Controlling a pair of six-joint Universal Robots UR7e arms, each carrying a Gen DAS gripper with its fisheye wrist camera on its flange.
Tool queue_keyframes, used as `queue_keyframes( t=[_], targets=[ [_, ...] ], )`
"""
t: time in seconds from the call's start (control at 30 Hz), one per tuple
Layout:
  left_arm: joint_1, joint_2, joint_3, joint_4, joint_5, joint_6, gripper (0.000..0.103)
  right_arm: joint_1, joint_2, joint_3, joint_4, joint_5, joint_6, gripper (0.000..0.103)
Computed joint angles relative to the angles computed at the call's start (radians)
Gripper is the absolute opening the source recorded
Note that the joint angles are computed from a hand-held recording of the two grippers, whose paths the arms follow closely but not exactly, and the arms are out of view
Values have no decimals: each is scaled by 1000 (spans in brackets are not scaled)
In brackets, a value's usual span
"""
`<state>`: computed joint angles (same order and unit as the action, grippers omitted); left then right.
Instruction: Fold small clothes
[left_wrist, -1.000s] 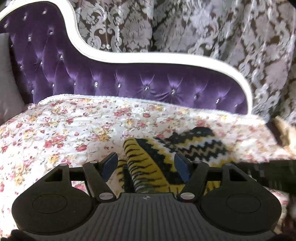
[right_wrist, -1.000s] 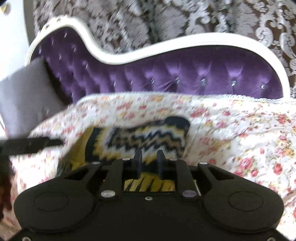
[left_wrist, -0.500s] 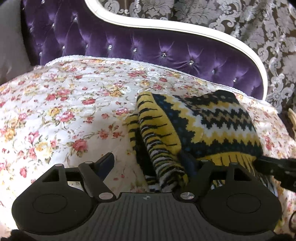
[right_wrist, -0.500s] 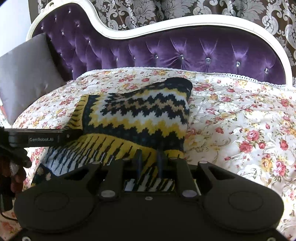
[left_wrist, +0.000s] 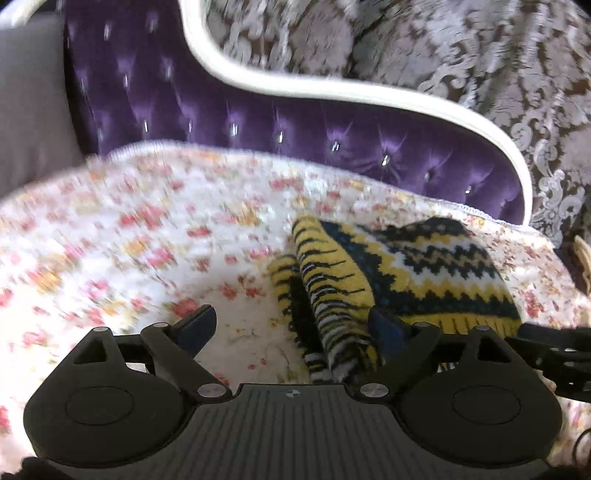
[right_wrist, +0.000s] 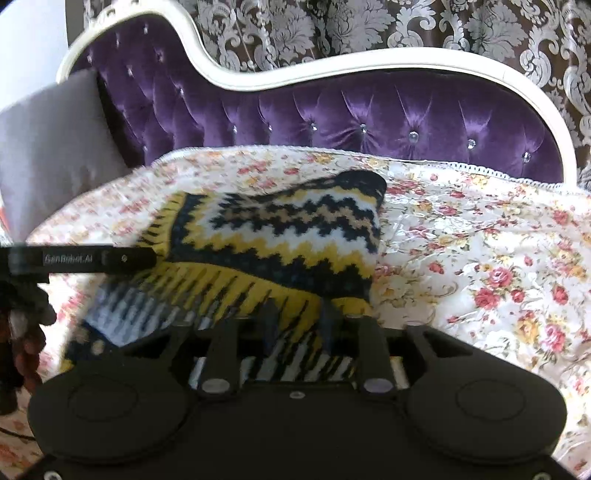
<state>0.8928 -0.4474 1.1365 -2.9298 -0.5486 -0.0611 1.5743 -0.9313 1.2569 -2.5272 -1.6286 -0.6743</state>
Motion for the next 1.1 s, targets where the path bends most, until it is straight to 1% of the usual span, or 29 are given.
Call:
queue_keyframes(
  t=[0.03,0.07,0.1,0.13,0.2,0.27,0.33,0.5,0.6,0.67,0.77,0.9,1.1],
  targets=[
    [-11,-4,17,-27,12,25,89,-6,-8,4,16,29,10,64],
    [-23,-12,37,-39,25,35,89,-7,-17,12,26,42,18,90],
    [-32,-19,50,-38,35,33,90,-3,-25,23,25,33,25,101],
    [-43,-30,70,-33,47,23,90,-2,-37,45,11,33,26,99],
    [-61,-46,97,-9,71,-12,90,-1,-62,86,-23,43,30,99],
    [-79,-67,123,44,93,-72,93,3,-87,122,-64,41,35,100],
    [-95,-79,144,60,115,-105,98,8,-108,148,-95,38,44,103],
    [-128,-103,183,113,153,-203,98,19,-161,200,-136,24,81,103],
    [-146,-127,221,151,149,-272,98,25,-191,238,-168,3,101,103],
    [-157,-139,236,223,166,-340,98,28,-211,259,-172,-9,121,103],
    [-174,-148,259,261,176,-373,98,31,-241,290,-185,-23,131,103],
    [-190,-160,281,298,183,-426,98,36,-274,331,-216,-32,115,103],
    [-210,-170,309,307,194,-447,98,42,-309,381,-239,-46,98,103]
  ],
)
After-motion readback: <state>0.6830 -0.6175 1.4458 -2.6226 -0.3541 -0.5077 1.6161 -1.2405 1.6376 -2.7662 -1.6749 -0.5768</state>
